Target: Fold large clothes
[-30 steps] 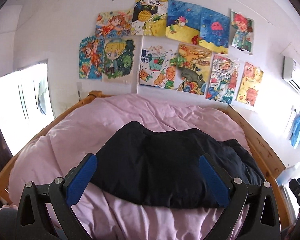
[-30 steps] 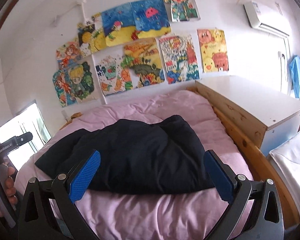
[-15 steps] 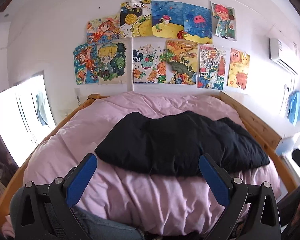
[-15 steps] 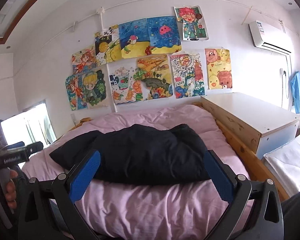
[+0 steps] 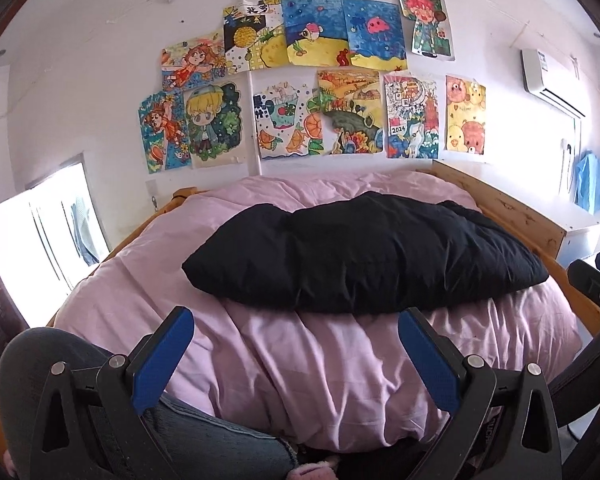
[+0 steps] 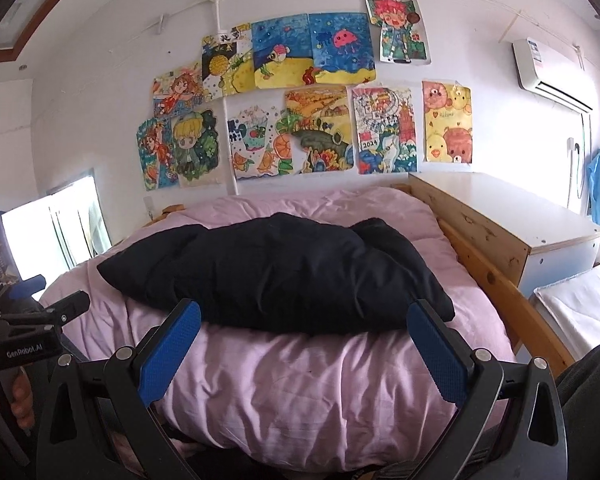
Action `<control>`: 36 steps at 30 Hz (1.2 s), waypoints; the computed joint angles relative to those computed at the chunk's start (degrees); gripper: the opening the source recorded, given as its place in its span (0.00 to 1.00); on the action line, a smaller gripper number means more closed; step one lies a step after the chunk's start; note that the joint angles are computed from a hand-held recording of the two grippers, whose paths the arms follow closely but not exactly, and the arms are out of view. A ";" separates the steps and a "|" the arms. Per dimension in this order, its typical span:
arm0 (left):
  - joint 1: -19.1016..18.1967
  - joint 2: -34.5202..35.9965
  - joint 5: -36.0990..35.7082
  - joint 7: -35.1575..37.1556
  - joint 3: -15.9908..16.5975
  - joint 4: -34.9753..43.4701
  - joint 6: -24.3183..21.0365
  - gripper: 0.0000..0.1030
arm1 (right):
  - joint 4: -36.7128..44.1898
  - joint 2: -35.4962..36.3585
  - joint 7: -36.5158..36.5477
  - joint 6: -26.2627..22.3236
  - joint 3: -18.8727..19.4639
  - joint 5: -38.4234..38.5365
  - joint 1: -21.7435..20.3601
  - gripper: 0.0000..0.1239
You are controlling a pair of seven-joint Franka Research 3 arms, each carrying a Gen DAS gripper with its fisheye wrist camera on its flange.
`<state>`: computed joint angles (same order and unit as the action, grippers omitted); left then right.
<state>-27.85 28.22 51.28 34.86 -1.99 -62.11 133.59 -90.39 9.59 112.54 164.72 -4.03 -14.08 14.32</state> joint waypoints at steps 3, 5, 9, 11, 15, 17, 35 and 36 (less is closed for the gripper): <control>-0.09 0.38 -0.09 0.19 0.07 0.37 -0.24 1.00 | 1.22 0.92 -0.53 -1.45 0.25 1.14 -0.27 0.82; -0.19 0.42 0.09 -0.05 0.20 0.37 -0.23 1.00 | 1.62 1.32 -1.23 -2.00 0.39 2.14 -0.46 0.82; -0.11 0.26 0.18 -0.43 0.22 0.04 0.34 1.00 | 2.22 1.94 -2.28 -2.82 0.46 3.41 -0.53 0.82; -0.16 0.38 0.23 -0.38 0.24 0.21 0.19 1.00 | 2.48 2.22 -2.37 -3.08 0.28 3.42 -0.33 0.82; -0.29 0.38 0.49 -0.63 0.34 0.26 -0.19 1.00 | 2.66 2.44 -3.42 -3.18 0.41 4.21 -0.28 0.82; -0.47 0.49 0.80 -0.76 0.46 0.47 -0.48 1.00 | 2.91 2.62 -3.84 -3.29 0.43 4.39 -0.20 0.82; 0.06 -0.32 1.73 -1.17 0.37 -0.92 0.56 1.00 | 3.22 2.87 -5.94 -3.77 0.63 6.04 0.14 0.82; 0.10 -0.38 1.76 -1.18 0.34 -1.03 0.61 1.00 | 3.24 2.88 -5.79 -3.76 0.57 5.97 0.21 0.82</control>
<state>-27.75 27.84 53.04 33.68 -1.65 -63.13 134.21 -87.15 12.47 106.75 160.96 -3.46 -8.10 14.52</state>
